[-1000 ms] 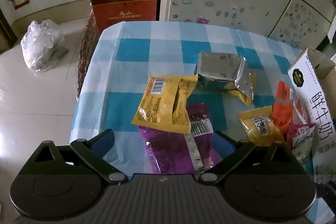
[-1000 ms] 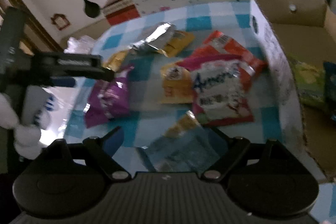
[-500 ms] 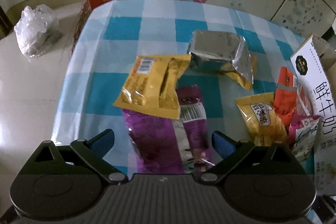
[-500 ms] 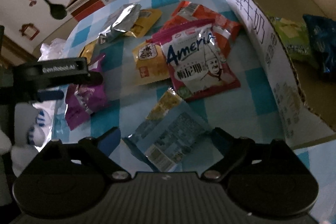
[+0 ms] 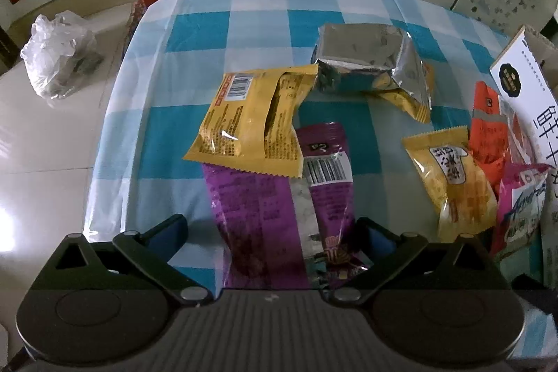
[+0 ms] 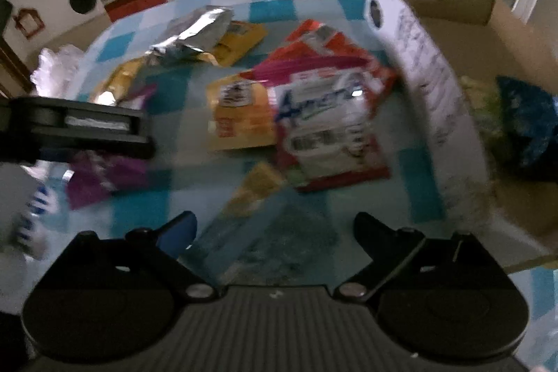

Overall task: Organize snacks
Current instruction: 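Reach the left tool to the purple bag while the right tool reaches the pale blue bag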

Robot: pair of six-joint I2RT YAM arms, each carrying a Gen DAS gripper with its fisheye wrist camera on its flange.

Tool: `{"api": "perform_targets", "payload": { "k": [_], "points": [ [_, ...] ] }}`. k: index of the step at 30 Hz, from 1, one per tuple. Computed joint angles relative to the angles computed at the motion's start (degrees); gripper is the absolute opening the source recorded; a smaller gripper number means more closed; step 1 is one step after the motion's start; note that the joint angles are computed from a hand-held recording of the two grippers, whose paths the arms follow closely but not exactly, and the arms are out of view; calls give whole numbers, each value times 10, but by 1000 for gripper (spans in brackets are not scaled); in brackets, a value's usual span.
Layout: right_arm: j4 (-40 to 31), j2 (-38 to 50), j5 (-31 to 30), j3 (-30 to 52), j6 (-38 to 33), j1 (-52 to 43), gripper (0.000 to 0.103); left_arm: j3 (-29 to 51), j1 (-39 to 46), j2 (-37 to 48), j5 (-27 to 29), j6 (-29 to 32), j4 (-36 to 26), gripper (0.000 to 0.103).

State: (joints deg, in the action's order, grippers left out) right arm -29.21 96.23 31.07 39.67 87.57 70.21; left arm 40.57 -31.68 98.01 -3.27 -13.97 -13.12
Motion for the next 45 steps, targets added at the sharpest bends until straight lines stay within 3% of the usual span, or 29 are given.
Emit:
{"api": "perform_targets", "payload": {
  "k": [9,15,23,27,30,32,35,36,45],
  "points": [
    [56,-137,-39,-105,119,-3,97,13,5,10,6,5,-17,103],
    [52,-89,-42,-65,112,-10,97,13,2,5,4,-1,-25,103],
    [-22,31,-25,36,65,0,98,13,2,5,3,-3,-25,103],
    [-43,47,-6,51,58,9,87,6,1,-1,6,3,-22,103],
    [-34,31,13,36,47,12,69,-4,0,-9,4,3,-12,101],
    [-21,15,16,22,38,12,67,-11,-3,-18,1,1,-8,97],
    [6,-11,16,1,30,14,63,-24,-8,-39,5,8,3,78],
    [17,-23,15,-9,31,14,63,-23,-9,-42,5,7,0,76],
    [52,-56,24,-37,31,11,59,-25,12,-55,38,-6,0,71]
  ]
}}
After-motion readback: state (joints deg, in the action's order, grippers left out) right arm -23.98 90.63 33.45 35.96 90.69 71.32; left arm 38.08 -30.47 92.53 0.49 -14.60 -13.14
